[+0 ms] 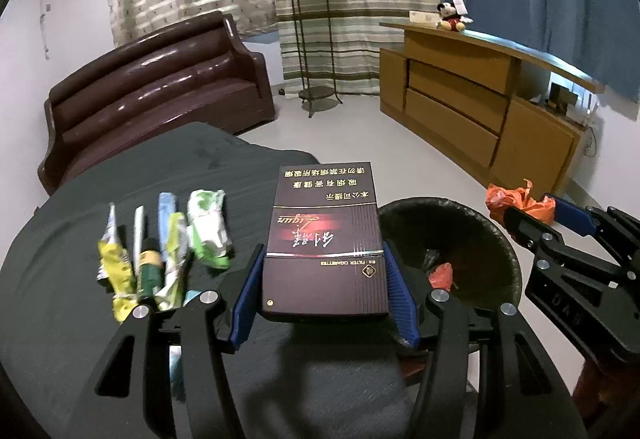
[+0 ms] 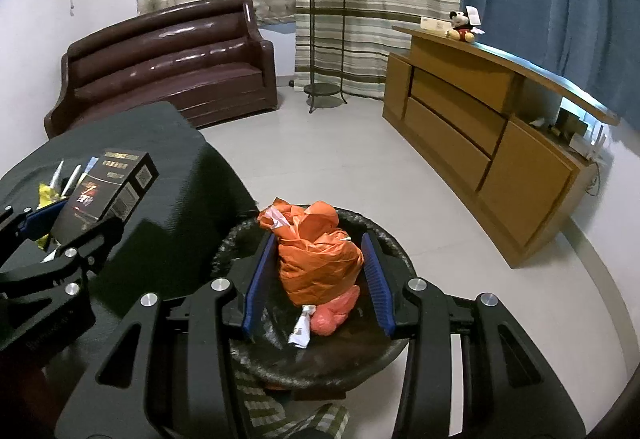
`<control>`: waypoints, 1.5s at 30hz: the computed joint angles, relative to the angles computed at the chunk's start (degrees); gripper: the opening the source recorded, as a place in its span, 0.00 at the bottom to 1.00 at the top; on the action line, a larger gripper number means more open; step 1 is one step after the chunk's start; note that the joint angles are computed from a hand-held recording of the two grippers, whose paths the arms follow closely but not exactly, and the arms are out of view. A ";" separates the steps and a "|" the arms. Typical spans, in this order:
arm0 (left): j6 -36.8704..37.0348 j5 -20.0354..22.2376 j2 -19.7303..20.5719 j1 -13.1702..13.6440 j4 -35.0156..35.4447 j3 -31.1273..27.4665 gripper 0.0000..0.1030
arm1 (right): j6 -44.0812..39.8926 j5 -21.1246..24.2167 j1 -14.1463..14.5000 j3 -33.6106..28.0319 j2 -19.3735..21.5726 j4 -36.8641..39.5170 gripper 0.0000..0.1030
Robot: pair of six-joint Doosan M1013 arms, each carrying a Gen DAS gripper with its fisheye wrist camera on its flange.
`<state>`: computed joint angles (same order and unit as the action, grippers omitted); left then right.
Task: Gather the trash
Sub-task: 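Carry both items over the bin and open both tools to drop them, then move both open tools back over the remaining trash on the table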
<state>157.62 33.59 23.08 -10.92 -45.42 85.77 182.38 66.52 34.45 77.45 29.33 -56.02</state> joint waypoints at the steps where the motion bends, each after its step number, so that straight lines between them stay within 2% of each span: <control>1: -0.35 0.12 0.13 -0.31 0.72 -0.13 0.54 | 0.05 -0.02 -0.12 0.12 -0.04 0.03 0.41; 19: -5.94 0.26 1.44 -3.56 7.08 -1.74 0.54 | 2.15 -3.69 -2.93 3.14 -1.14 1.76 0.41; 21: -7.02 0.49 1.62 -3.71 7.98 -2.01 0.55 | 2.53 -4.53 -3.30 3.50 -1.33 2.37 0.43; 22: -7.50 0.44 1.71 -3.76 8.22 -2.13 0.59 | 2.63 -4.49 -3.36 3.39 -1.23 2.52 0.45; 24: -7.93 0.47 1.82 -3.70 8.24 -2.26 0.62 | 3.14 -4.64 -3.41 3.80 -1.43 2.47 0.49; 30: -8.38 0.72 1.88 -3.48 7.97 -2.42 0.62 | 3.67 -4.32 -3.23 3.89 -1.48 2.19 0.49; 45: -2.98 -0.99 0.77 -1.74 3.12 -1.12 0.62 | 2.83 -3.23 -2.53 2.72 -1.31 1.81 0.49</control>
